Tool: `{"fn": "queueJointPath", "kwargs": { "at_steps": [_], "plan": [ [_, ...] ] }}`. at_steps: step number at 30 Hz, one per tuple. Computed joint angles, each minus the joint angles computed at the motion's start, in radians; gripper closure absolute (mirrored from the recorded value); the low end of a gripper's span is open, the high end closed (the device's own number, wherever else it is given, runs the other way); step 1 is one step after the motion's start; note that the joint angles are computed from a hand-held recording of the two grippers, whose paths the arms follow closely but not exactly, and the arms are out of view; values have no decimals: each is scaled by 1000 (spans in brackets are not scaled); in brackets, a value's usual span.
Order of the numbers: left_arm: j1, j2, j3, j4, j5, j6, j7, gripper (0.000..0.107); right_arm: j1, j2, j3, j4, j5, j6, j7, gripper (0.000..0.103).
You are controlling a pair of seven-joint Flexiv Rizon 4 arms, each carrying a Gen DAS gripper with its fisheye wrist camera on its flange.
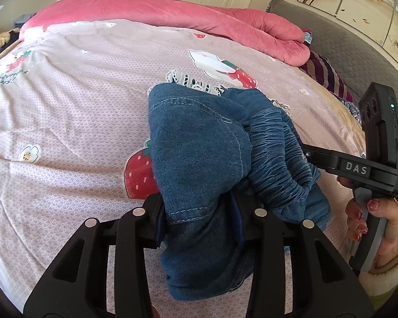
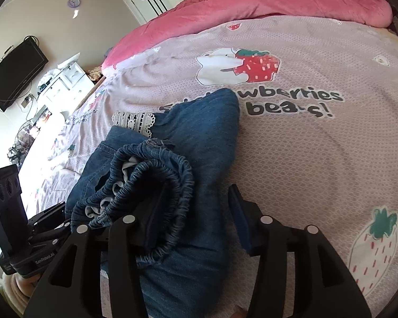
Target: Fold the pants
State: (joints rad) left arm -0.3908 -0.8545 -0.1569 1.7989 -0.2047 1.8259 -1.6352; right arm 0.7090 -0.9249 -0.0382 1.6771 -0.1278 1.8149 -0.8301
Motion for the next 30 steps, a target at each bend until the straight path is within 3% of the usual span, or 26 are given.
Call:
{"fn": "queueJointPath", "kwargs": {
  "at_steps": [4, 10, 30],
  "plan": [
    [-4, 1, 5, -1, -2, 1, -3, 75, 46, 11, -51, 23, 30, 24, -2, 42],
    [-6, 3, 7, 2, -3, 3, -6, 71, 88, 19, -91, 39, 70, 53, -23, 35],
    [-27, 25, 30, 40, -16, 58, -20, 38, 178, 26, -167, 60, 193, 100, -56, 17]
  ]
}}
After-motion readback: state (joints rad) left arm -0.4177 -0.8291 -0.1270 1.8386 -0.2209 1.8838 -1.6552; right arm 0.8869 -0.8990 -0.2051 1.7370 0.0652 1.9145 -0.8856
